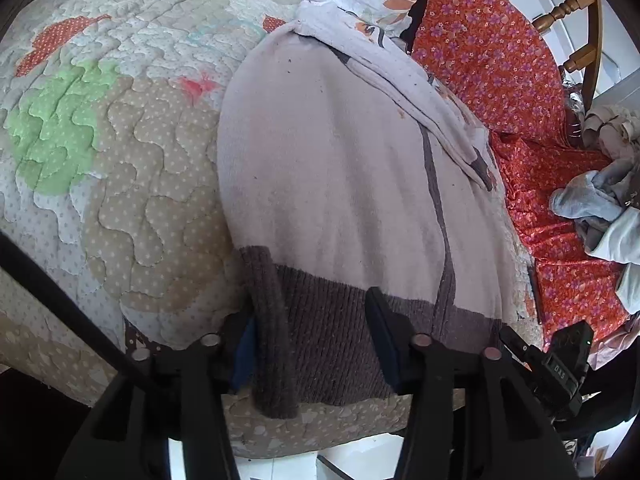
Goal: Fold small clothes
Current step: 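Move both tools to the grey knit hem band of the cardigan, then grasp the grey hem with both tools and fold it up onto the collar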
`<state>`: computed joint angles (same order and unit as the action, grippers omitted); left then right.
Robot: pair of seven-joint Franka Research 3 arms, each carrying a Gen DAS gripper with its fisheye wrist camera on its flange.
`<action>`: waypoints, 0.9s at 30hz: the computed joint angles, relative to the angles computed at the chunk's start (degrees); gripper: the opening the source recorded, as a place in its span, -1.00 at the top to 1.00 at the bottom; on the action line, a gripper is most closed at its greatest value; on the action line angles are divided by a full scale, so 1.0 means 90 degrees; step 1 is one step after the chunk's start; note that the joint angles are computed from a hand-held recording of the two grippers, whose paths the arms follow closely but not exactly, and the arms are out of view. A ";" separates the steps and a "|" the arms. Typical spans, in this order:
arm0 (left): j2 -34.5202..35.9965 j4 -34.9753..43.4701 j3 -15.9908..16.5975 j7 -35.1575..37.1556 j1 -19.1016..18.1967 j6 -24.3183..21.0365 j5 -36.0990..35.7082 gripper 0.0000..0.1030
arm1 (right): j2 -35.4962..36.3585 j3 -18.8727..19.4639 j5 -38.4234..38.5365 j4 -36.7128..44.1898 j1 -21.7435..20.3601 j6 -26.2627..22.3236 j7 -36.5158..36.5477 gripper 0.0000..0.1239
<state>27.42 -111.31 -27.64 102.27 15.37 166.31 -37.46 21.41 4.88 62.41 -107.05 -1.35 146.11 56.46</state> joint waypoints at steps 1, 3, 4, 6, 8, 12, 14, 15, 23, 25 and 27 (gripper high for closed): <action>-0.0035 0.0018 0.0254 -0.0245 -0.0218 -0.0041 0.0260 0.67 | -0.0062 -0.0027 -0.0042 -0.0066 -0.0007 0.0039 -0.0029 0.19; -0.0089 -0.0056 0.0356 -0.0363 -0.0267 -0.0049 0.0464 0.75 | -0.0161 -0.0051 -0.0058 -0.0167 0.0045 0.0283 0.0018 0.19; -0.0070 -0.0058 0.0226 -0.0296 -0.0131 -0.0058 0.0351 0.75 | -0.0202 -0.0089 -0.0106 -0.0214 0.0059 0.0414 0.0044 0.19; -0.0046 -0.0064 0.0093 -0.0211 0.0006 -0.0058 0.0204 0.74 | -0.0249 -0.0207 -0.0520 -0.0308 0.0185 0.0692 0.0334 0.19; -0.0022 -0.0077 0.0013 -0.0147 0.0078 -0.0032 0.0090 0.68 | -0.0267 -0.0184 -0.0657 -0.0356 0.0190 0.0792 0.0464 0.19; 0.0175 0.0050 -0.0512 0.0410 0.0508 -0.0027 -0.0595 0.19 | -0.0230 -0.0130 -0.0925 -0.0388 0.0259 0.0988 0.0542 0.14; 0.0213 0.0104 -0.0499 0.0460 0.0459 0.0013 -0.0751 0.16 | -0.0227 -0.0141 -0.1241 -0.0450 0.0423 0.1325 0.0702 0.14; 0.0212 0.0124 -0.0432 0.0415 0.0383 0.0025 -0.0747 0.16 | -0.0224 -0.0140 -0.1402 -0.0485 0.0505 0.1510 0.0788 0.14; -0.0258 -0.0132 0.0403 -0.0737 -0.0184 -0.0040 0.0023 0.86 | -0.0197 -0.0096 -0.3084 -0.0463 0.0608 0.1806 0.1679 0.82; -0.0506 -0.0369 0.0104 -0.0447 0.0093 0.0162 -0.0340 0.87 | -0.0296 0.0203 -0.2361 -0.0427 0.0228 0.1551 0.1221 0.83; -0.0796 -0.0574 -0.0253 0.0133 0.0416 0.0246 -0.0946 0.88 | -0.0453 0.0340 -0.1645 -0.0455 -0.0016 0.1216 0.0736 0.84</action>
<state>20.25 -116.47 -29.91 103.47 19.11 168.52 -45.97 17.34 7.94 47.61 -111.15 -1.50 157.05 63.09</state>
